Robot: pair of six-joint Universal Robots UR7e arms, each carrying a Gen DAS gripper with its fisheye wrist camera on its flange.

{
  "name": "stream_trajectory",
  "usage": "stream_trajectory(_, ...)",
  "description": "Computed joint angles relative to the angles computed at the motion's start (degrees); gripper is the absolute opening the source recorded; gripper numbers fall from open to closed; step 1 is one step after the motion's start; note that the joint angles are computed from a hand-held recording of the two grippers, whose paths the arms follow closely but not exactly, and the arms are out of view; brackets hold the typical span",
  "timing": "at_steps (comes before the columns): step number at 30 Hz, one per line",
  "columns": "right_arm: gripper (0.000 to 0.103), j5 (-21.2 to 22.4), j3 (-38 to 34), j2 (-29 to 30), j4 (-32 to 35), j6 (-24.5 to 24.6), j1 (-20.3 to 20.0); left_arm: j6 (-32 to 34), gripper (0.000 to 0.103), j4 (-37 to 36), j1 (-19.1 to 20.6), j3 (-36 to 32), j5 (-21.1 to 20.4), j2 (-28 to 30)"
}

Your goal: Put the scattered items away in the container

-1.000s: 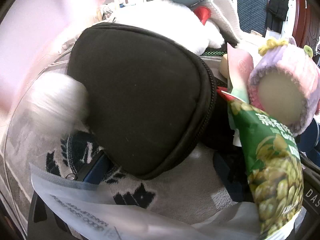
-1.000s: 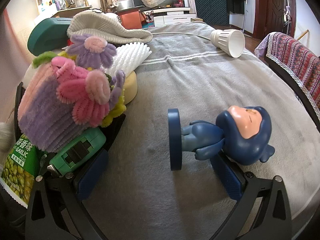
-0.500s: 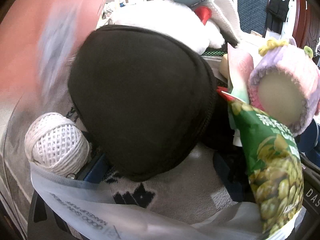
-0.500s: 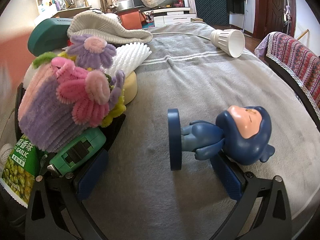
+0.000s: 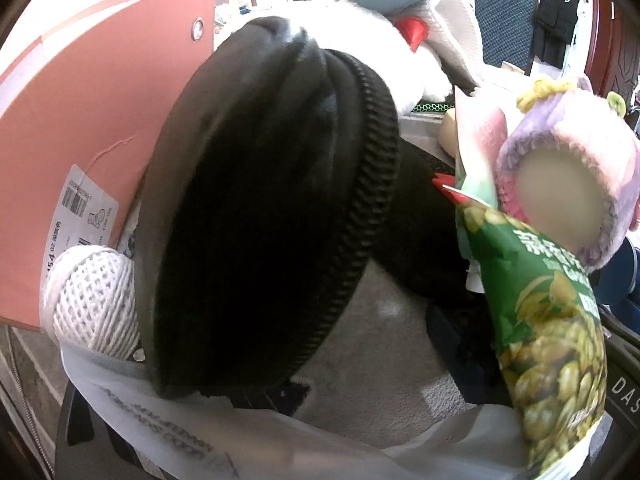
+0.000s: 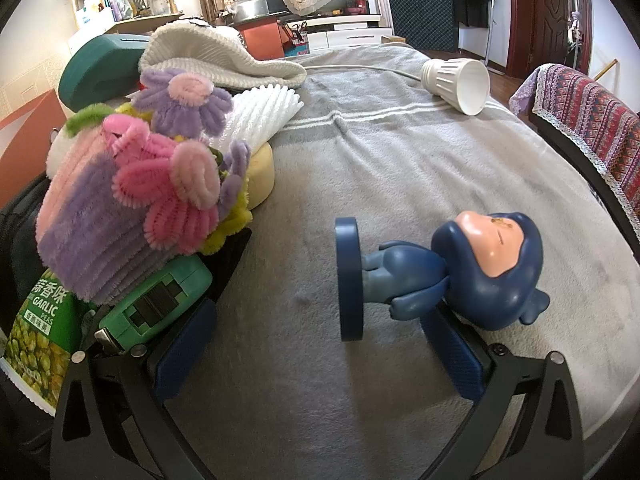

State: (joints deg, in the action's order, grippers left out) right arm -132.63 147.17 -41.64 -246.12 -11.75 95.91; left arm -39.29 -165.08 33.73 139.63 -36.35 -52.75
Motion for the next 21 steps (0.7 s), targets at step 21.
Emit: stream_trajectory(21, 0.103, 0.0, 0.0, -0.2, 0.2, 0.1, 0.0, 1.2, 0.103, -0.6, 0.7, -1.7, 0.1, 1.3)
